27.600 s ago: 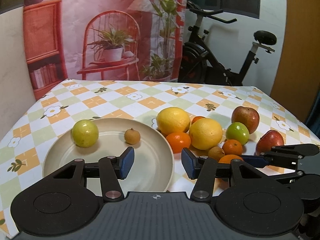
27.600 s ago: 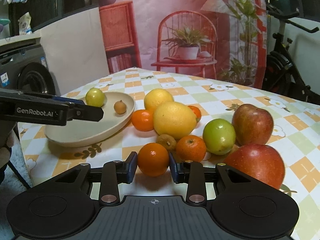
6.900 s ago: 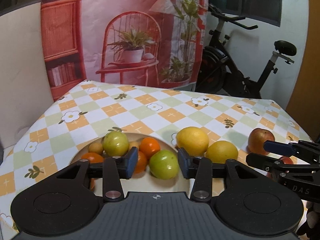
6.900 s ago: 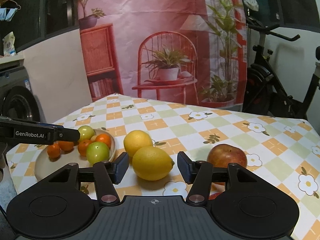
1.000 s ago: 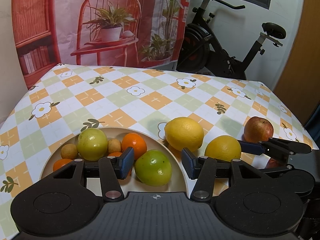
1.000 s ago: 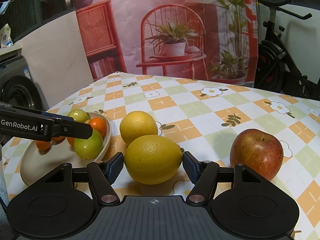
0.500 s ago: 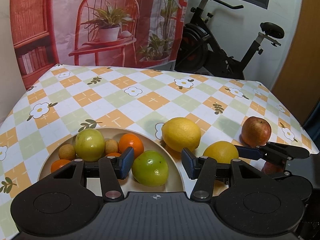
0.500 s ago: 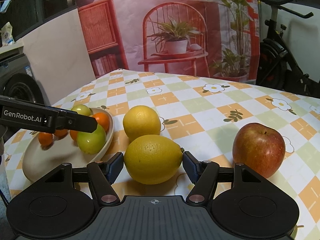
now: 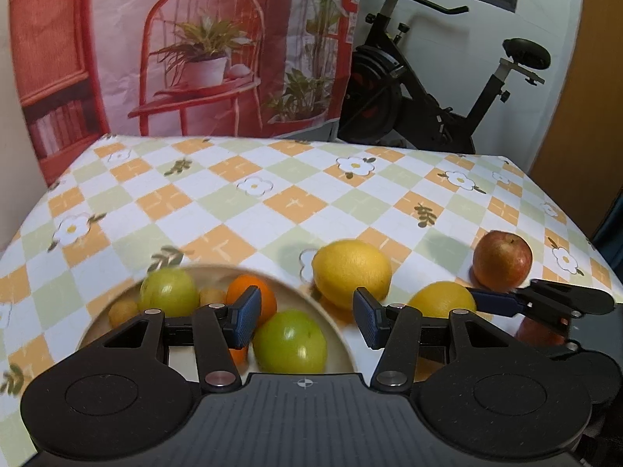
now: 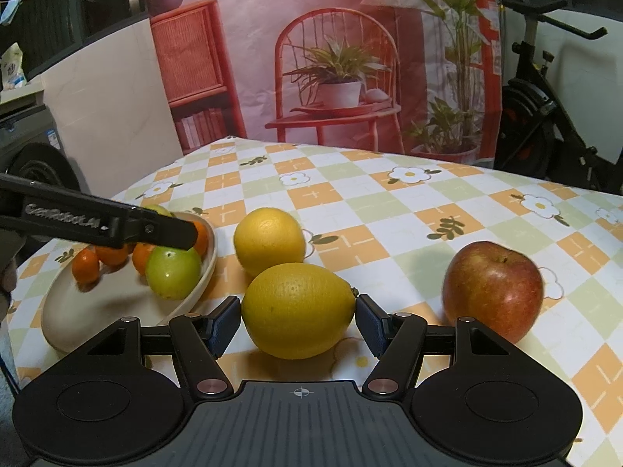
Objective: Organize fruits
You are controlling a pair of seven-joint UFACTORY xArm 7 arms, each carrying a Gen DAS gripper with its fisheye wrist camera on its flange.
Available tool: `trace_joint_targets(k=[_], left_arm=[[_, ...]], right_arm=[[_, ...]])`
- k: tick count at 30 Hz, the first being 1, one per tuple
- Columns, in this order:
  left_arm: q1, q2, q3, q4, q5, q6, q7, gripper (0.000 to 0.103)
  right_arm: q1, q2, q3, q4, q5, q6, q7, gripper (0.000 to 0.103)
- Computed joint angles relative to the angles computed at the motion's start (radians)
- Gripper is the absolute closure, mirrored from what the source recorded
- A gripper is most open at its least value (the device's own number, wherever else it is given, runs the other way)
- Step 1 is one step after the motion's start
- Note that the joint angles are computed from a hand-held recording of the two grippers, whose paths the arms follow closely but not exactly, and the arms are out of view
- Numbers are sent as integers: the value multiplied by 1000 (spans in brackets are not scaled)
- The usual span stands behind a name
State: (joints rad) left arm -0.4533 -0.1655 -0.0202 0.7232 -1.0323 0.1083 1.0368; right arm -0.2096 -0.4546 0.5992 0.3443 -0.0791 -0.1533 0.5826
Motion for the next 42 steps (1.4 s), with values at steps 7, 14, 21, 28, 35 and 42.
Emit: trace_joint_targets(k=[7,14,21,28,35,42], left_arm=[[38,97,-33,114,-57,92,108,48],[97,151,-105,153,-52,108,112,46],[116,169,-136,165,-67,104,155,40],[132,178,-145,178,-65,132,152,40],[141,186,-148,187,-63,155,148,39],[145,181,-151,182,-72,170,166,41]], right_arm=[[19,-25,-44,-18,-6,18,1,42],[15,-16,-49,-21,-13,7,-9,42],[6,-15,-36,-24,-5,-1,-18,42],[5,-12,-33,-23,2,-3,-22,42],[6,-13,-33,-24,6,-4,-25,42],[9,-14,-35,-25,8,-4,-26,42]])
